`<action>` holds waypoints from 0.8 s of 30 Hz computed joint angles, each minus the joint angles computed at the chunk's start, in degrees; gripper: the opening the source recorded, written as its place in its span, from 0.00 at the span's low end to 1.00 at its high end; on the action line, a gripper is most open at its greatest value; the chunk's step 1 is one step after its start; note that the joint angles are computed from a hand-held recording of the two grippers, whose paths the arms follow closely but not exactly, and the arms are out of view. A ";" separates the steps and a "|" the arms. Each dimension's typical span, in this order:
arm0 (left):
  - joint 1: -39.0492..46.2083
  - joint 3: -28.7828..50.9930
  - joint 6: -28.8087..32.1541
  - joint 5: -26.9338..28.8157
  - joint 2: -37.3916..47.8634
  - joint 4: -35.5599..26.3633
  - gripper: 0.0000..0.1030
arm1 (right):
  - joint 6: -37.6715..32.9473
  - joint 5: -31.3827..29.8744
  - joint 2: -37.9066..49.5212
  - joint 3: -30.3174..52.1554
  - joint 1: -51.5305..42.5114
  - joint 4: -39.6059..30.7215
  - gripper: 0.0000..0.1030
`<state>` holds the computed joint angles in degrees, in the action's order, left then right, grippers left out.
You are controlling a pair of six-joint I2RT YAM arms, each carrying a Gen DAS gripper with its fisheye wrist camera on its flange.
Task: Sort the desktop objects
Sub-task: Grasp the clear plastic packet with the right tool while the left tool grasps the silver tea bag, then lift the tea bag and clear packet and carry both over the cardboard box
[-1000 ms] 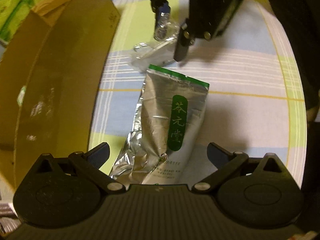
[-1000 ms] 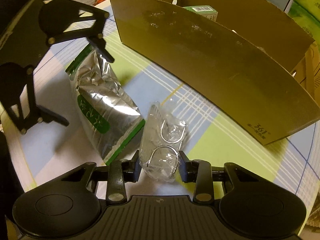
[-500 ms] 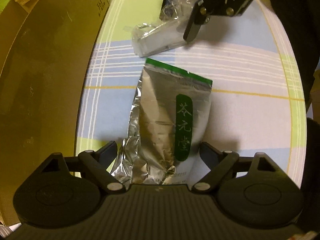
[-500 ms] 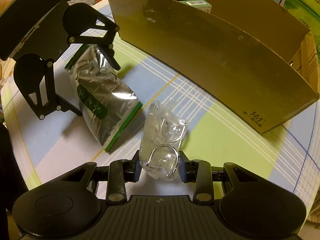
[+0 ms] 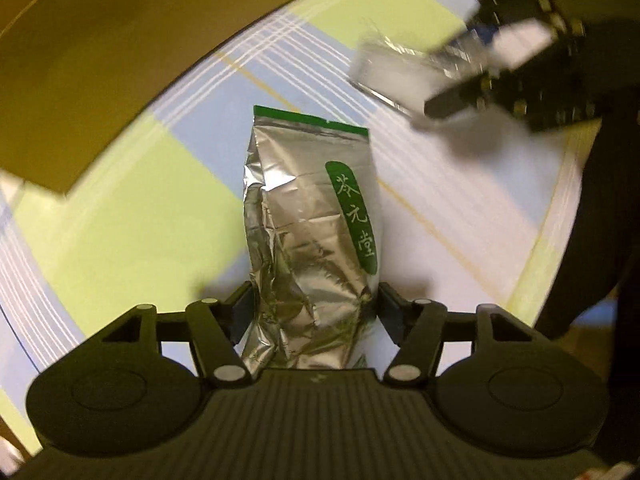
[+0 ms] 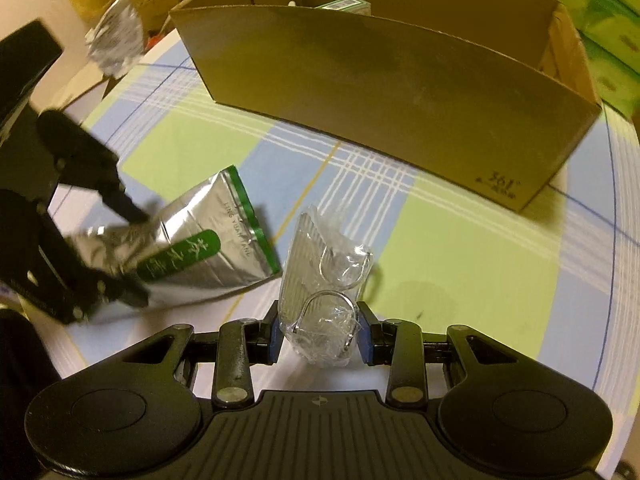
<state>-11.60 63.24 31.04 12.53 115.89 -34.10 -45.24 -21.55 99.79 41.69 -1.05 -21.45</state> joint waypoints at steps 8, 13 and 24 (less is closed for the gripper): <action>-3.03 -5.93 -2.63 -1.44 -1.47 9.29 0.72 | 3.76 -1.41 -2.69 -5.13 -0.37 3.96 0.33; -3.75 -5.72 -4.72 -1.39 0.61 12.01 0.74 | 4.03 -4.14 -2.47 -6.04 -2.72 4.71 0.33; -2.83 -12.30 -12.64 -0.58 -4.36 16.42 0.52 | 9.29 -8.41 -1.11 -11.54 -6.71 16.33 0.39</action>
<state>-14.42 50.94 18.40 11.95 111.53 -17.68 -35.95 -29.96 98.68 30.15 -7.76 -5.12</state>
